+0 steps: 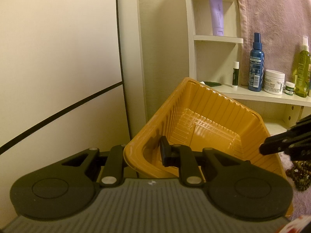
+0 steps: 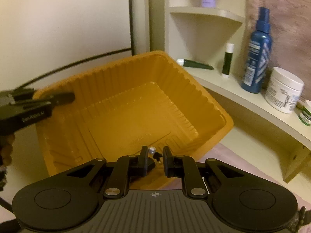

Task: Organize jewelry
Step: 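Carry the small silver piece into the orange tray and open the right tool, then move the right tool back to the pile toward the black watch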

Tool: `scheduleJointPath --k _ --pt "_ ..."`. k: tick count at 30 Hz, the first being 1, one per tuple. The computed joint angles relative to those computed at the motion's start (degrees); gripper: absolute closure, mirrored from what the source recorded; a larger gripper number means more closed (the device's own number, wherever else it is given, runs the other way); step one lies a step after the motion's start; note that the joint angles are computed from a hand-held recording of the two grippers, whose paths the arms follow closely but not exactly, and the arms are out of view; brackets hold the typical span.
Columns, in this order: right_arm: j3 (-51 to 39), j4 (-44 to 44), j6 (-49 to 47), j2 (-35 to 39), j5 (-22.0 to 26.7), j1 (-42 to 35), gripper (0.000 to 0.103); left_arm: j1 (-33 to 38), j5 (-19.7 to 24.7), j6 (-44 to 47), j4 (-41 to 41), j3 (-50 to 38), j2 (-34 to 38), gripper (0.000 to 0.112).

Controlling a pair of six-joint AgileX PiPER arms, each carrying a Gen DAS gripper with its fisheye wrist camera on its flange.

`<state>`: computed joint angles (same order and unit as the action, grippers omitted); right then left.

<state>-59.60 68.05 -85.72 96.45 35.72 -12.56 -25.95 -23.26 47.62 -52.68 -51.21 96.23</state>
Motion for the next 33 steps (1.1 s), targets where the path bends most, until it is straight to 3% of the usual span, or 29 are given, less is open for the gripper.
scheduleJointPath --k 5,14,18,26,33 --pt "-1.1 -2.1 2.2 1.5 -3.3 1.9 0.087 0.0 -0.1 -0.1 0.0 0.0 0.0 0.095" --pt "3.0 0.2 2.0 -3.2 0.3 -1.2 0.083 -0.2 -0.4 0.9 -0.8 -0.1 0.1 0.095" --pt "7.9 3.6 1.9 -7.9 3.1 -6.3 0.058 -0.3 -0.5 1.4 -1.1 -0.1 0.1 0.095" --pt "15.8 -2.1 7.1 -15.6 4.9 -21.2 0.056 -0.6 -1.1 1.7 -1.4 0.0 0.2 0.095" --pt "13.1 -7.5 10.3 -12.8 2.5 -30.8 0.056 -0.8 -1.4 2.2 -1.7 0.0 0.3 0.095"
